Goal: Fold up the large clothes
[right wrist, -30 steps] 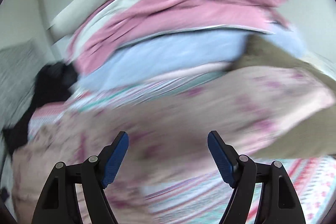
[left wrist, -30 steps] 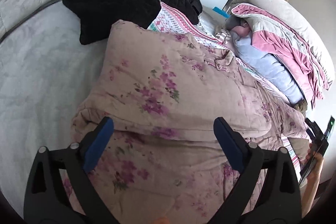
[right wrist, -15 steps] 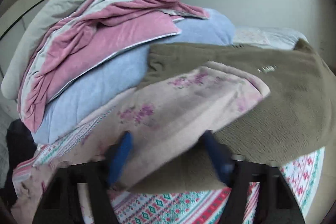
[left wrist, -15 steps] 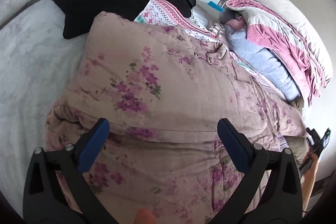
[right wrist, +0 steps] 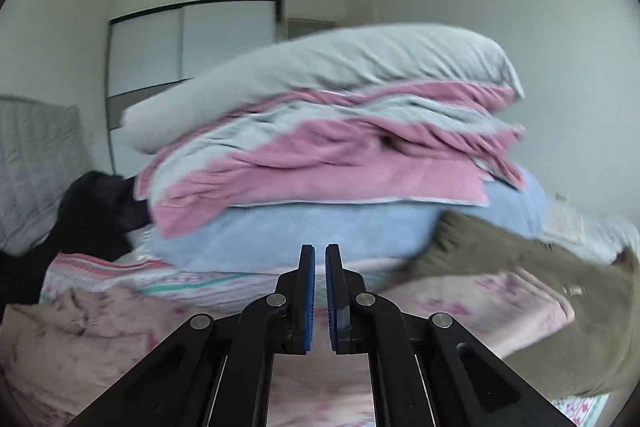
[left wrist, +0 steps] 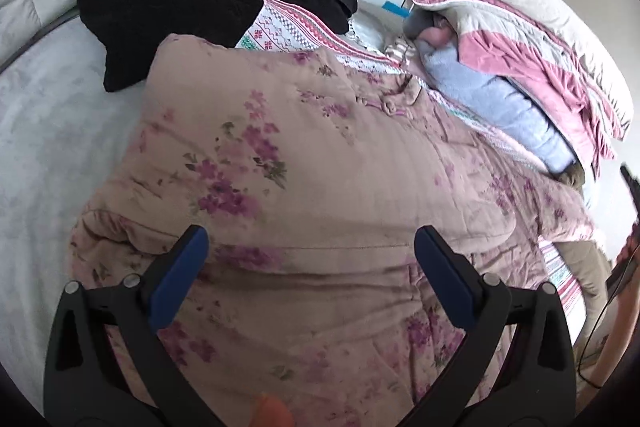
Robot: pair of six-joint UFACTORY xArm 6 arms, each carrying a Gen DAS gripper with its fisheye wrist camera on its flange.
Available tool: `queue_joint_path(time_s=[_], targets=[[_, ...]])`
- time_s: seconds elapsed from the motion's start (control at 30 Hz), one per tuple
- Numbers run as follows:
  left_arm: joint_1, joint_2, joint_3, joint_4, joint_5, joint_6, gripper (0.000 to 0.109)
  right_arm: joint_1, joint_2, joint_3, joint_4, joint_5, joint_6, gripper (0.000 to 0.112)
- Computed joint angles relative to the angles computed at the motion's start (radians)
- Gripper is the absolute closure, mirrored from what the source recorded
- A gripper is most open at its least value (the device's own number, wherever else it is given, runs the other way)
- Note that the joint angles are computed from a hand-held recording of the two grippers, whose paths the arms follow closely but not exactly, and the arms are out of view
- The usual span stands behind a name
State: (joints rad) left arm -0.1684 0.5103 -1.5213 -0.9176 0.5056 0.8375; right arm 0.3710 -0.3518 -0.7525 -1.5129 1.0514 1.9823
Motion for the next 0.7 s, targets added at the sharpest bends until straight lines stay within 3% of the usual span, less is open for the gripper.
queue_joint_path(time_s=[0.03,0.07,0.1,0.17,0.3,0.37,0.43,0.53,0.57,0.6,0.63,0.7], targets=[[-0.005,-0.004,0.006,0.018,-0.017,0.002,0.006,-0.016,0.010,-0.009,0.005,-0.041,0.013,0.104],[-0.008,-0.008,0.012,0.036,-0.030,0.003,0.006,-0.045,0.016,-0.013,0.012,-0.087,0.018,0.090],[-0.012,-0.012,0.018,0.063,-0.042,-0.001,0.006,-0.072,0.021,-0.011,0.045,-0.117,0.016,0.060],[-0.014,-0.015,0.024,0.083,-0.050,0.002,0.006,-0.100,0.010,0.021,0.103,-0.082,0.061,0.031],[-0.014,-0.020,0.027,0.103,-0.061,-0.001,0.006,-0.165,-0.070,0.115,0.231,-0.005,0.111,0.031],[-0.013,-0.024,0.030,0.089,-0.068,0.010,0.006,-0.233,-0.131,0.180,0.301,-0.031,0.150,0.031],[-0.013,-0.022,0.026,0.090,-0.065,-0.002,0.006,-0.326,-0.177,0.243,0.372,-0.114,0.160,0.031],[-0.014,-0.020,0.018,0.066,-0.053,0.010,0.006,-0.445,-0.213,0.323,0.321,-0.302,0.196,0.033],[-0.014,-0.018,0.016,0.064,-0.050,0.013,0.006,-0.457,-0.213,0.330,0.273,-0.322,0.217,0.041],[-0.016,-0.018,0.016,0.063,-0.050,0.013,0.006,-0.448,-0.205,0.322,0.254,-0.301,0.216,0.055],[-0.016,-0.015,0.014,0.063,-0.046,0.015,0.006,-0.426,-0.191,0.307,0.241,-0.263,0.201,0.061],[-0.016,-0.011,0.010,0.064,-0.038,0.016,0.006,-0.398,-0.177,0.288,0.202,-0.232,0.195,0.087]])
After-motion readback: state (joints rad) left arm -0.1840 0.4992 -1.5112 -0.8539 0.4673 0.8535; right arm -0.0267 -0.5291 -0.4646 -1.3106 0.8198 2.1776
